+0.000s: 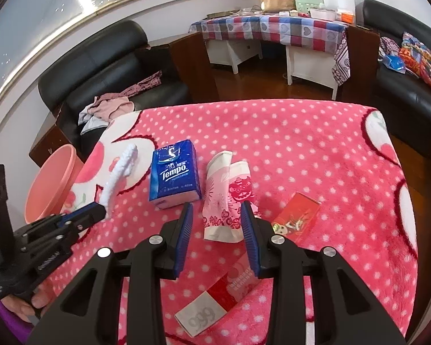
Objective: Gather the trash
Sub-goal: 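Grasp the white foam strip with the left gripper while the right grasps the pink paper cups, then carry the white foam strip and pink paper cups over the pink bucket with both grippers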
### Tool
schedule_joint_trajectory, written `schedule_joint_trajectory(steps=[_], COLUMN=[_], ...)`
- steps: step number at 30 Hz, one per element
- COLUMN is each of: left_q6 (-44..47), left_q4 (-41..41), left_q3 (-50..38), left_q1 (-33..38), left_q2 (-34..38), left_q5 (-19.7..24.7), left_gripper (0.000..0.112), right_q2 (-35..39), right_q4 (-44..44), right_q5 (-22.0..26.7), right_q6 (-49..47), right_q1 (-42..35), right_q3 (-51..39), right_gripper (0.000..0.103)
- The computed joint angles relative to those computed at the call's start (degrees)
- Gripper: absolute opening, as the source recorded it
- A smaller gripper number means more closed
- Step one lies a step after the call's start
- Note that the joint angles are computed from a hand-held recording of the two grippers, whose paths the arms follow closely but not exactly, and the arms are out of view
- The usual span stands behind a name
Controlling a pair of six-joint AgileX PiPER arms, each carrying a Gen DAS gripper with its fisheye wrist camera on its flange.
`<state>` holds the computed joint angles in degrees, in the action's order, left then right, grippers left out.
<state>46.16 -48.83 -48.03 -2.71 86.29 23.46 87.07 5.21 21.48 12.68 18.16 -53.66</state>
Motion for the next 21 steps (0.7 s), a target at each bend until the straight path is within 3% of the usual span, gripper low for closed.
schedule_joint_trajectory(steps=[9, 11, 14, 21], left_q6=[3.25, 3.65, 3.67, 4.11], left_q4=[-3.13, -3.46, -3.54, -4.11], left_q3=[1.19, 1.42, 1.48, 2.03], left_q1=[2.07, 2.26, 2.33, 3.57], left_q2=[-1.86, -2.14, -2.22, -4.22], left_q5=[1.48, 1.51, 1.59, 2.72], left_gripper=[0.009, 0.009, 0.009, 0.009], right_q2=[2.07, 2.36, 2.89, 0.38], right_q4=[-6.78, -6.26, -5.62, -5.02], right_q5=[1.67, 1.87, 1.95, 0.25], right_q6=[5.77, 5.33, 4.99, 5.31], right_q1=[1.13, 0.92, 0.63, 0.43], right_q3=[-1.75, -1.90, -2.08, -0.49], right_gripper=[0.033, 0.020, 0.010, 0.008])
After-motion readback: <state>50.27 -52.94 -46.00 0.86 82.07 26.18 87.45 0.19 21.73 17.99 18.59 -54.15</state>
